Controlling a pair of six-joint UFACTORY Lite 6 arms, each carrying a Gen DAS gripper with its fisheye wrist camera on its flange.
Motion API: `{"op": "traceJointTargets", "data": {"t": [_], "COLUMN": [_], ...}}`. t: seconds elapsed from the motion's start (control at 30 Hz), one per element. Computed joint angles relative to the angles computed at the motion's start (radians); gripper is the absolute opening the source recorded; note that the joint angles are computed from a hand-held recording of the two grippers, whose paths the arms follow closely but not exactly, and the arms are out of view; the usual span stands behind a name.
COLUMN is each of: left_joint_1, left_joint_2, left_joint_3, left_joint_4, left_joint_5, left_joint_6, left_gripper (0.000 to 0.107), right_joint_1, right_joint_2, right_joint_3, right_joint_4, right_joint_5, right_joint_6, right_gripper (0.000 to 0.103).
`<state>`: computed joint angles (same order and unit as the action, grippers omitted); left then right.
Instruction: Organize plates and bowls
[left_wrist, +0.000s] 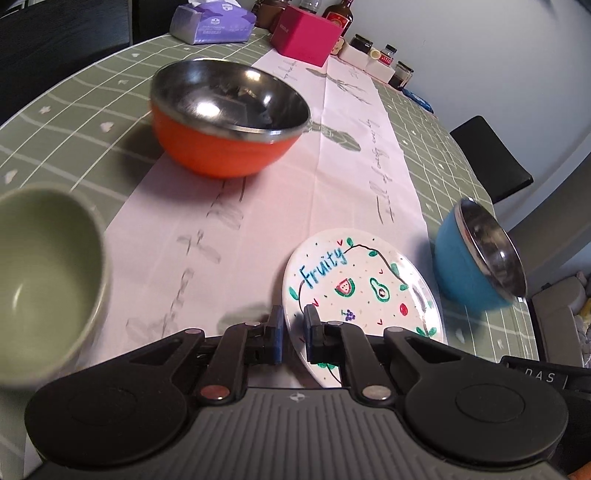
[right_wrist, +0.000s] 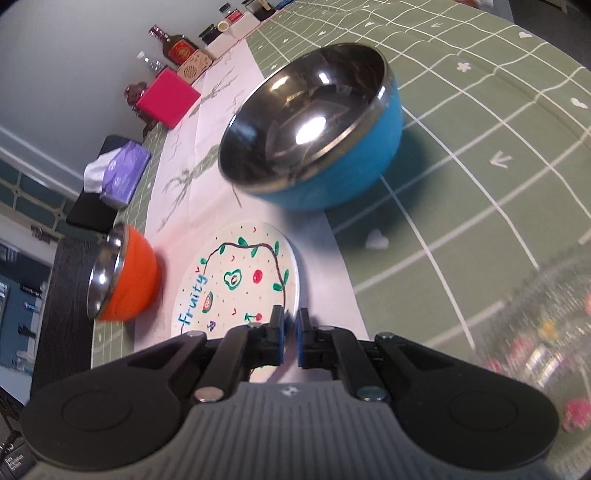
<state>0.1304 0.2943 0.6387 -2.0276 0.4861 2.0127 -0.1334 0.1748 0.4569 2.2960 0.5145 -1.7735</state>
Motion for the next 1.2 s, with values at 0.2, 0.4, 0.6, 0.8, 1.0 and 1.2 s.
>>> {"op": "traceJointTargets", "data": {"t": [0.2, 0.4, 0.6, 0.8, 1.0, 1.2], "left_joint_1": [0.060, 0.062, 0.059, 0.024, 0.030, 0.026], "left_joint_2": [-0.118, -0.103, 0.002, 0.054, 0.068, 0.071], "left_joint_3": [-0.137, -0.062, 0.098, 0.127, 0.131, 0.120], "left_joint_4": [0.098, 0.228, 0.343, 0.403, 0.402, 0.362], "left_joint_5": [0.036, 0.044, 0.031, 0.021, 0.023, 0.041], "left_joint_6": [0.027, 0.051, -0.023, -0.047, -0.042, 0.004], "left_gripper": [0.011, 0.029, 0.038, 0.038, 0.038, 0.038], "right_joint_1": [-0.010, -0.063, -0.164, -0.164, -0.154, -0.160], "right_joint_2": [-0.184, -0.228, -0.158, -0.066, -0.060, -0.041], "right_joint_3": [-0.148, -0.163, -0.098, -0.055, -0.058, -0.048], "right_joint_4": [-0.137, -0.238, -0.332, -0.342, -0.304, -0.295], "right_joint_5": [-0.053, -0.032, 0.023, 0.061, 0.062, 0.072], "right_joint_6": [0.065, 0.035, 0.053, 0.057, 0.005, -0.012], "right_gripper": [0.005, 0.020, 0.031, 0.030, 0.024, 0.021]}}
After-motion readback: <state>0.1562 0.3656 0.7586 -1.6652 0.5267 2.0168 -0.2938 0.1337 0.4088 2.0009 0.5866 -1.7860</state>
